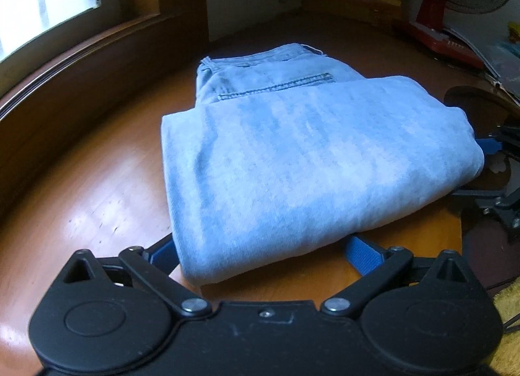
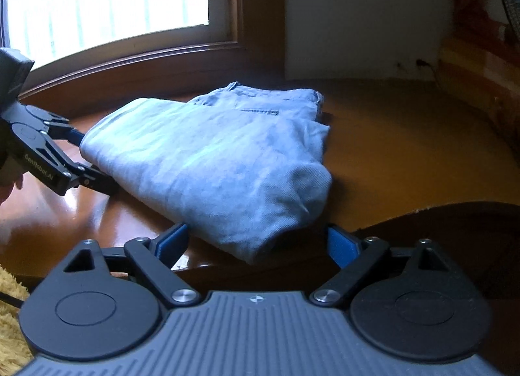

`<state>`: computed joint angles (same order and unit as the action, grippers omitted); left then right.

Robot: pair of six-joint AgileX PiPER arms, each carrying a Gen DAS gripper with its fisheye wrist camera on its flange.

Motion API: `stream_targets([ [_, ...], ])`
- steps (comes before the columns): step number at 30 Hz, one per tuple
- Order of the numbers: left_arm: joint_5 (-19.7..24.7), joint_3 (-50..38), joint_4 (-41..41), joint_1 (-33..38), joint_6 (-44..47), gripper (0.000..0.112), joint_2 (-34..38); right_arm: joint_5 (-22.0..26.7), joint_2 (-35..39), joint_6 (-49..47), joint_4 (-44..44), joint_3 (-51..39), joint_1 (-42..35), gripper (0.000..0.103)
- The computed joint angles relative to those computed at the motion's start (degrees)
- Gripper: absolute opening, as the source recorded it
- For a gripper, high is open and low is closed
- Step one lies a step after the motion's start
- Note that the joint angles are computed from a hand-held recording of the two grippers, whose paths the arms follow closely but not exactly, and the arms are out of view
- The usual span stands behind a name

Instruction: Fold clothes

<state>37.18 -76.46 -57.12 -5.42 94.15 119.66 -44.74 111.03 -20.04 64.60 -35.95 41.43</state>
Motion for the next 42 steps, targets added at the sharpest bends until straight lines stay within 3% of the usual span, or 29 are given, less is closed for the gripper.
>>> stream_targets([
  [8,-0.17,1.62,-3.52,-0.54,4.36,0.103,-0.23,0.28,3.05,-2.75,-0.9,-4.15,0.16,0.087],
  [12,-1.29,2.96,-5.89,-0.87,5.68,0.103,-0.56,-0.09,2.67,-2.07,-1.62,-3.62,0.16,0.077],
  [27,-4.29,4.85,-9.31,-2.37,6.26,0.103,-1.02,0.44,2.91,-2.61,0.3,-4.73,-0.21,0.09],
  [42,-5.76,7.57,-14.22,-2.69,10.4,0.103,-1.94,-0.97,2.95,-1.66,1.94,-4.35,1.33,0.079],
])
